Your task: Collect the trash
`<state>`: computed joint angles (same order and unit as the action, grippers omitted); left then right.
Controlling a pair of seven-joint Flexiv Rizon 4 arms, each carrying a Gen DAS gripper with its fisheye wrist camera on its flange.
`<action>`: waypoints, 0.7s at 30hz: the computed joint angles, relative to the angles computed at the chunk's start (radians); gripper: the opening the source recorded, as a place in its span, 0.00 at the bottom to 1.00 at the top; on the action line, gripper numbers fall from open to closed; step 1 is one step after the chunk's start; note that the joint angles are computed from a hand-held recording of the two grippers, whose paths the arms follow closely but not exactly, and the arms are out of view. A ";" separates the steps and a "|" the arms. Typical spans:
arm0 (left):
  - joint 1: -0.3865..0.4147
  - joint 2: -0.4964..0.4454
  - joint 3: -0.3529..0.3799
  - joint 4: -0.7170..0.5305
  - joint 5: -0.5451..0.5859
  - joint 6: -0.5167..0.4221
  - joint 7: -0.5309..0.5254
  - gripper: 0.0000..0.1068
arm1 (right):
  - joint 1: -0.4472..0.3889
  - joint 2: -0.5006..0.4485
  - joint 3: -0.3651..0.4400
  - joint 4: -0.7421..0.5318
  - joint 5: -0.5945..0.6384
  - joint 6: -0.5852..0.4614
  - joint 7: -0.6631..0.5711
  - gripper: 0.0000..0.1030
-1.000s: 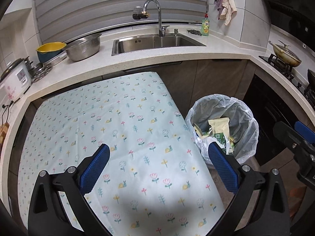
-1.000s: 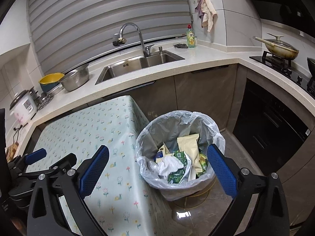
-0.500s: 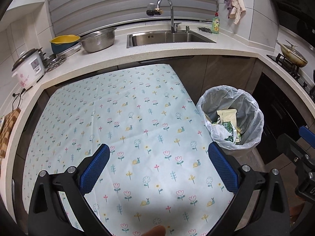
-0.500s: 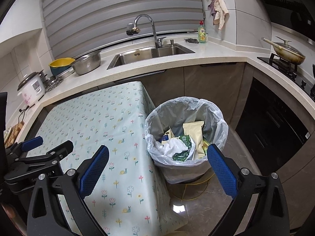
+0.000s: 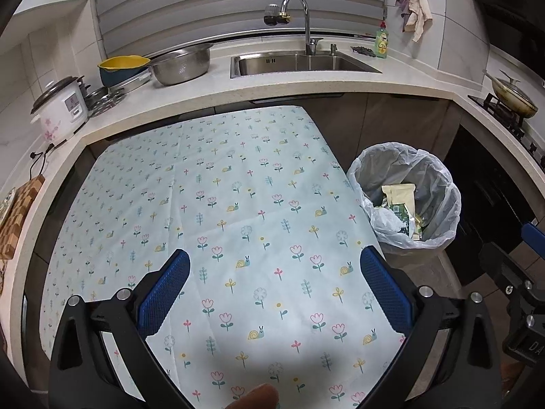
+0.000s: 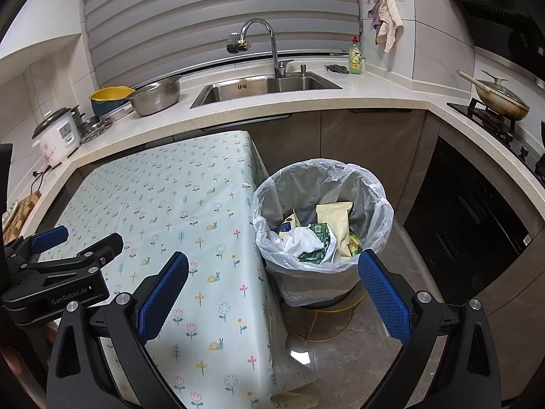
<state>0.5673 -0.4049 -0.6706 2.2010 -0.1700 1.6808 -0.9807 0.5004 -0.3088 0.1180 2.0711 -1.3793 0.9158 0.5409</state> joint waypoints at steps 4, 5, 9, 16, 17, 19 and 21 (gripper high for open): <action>0.011 0.001 -0.012 0.011 0.009 0.013 -0.002 0.90 | 0.003 0.002 0.003 0.005 -0.001 -0.006 0.001 0.93; 0.013 0.002 -0.014 0.013 0.014 0.016 -0.005 0.90 | 0.003 0.002 0.003 0.005 0.000 -0.007 0.000 0.93; 0.031 0.005 -0.033 0.021 0.029 0.015 -0.015 0.90 | 0.007 0.001 0.005 0.004 0.002 -0.013 0.003 0.93; 0.073 0.007 -0.077 0.032 0.046 0.005 -0.023 0.90 | 0.011 0.000 0.007 0.005 0.005 -0.017 -0.003 0.93; 0.070 0.008 -0.074 0.033 0.045 0.004 -0.023 0.90 | 0.011 0.000 0.006 0.006 0.005 -0.016 -0.002 0.93; 0.065 0.010 -0.068 0.034 0.044 0.004 -0.022 0.90 | 0.012 0.000 0.007 0.007 0.005 -0.017 -0.002 0.93; 0.067 0.010 -0.072 0.036 0.042 0.005 -0.021 0.90 | 0.013 -0.001 0.007 0.006 0.007 -0.018 -0.002 0.93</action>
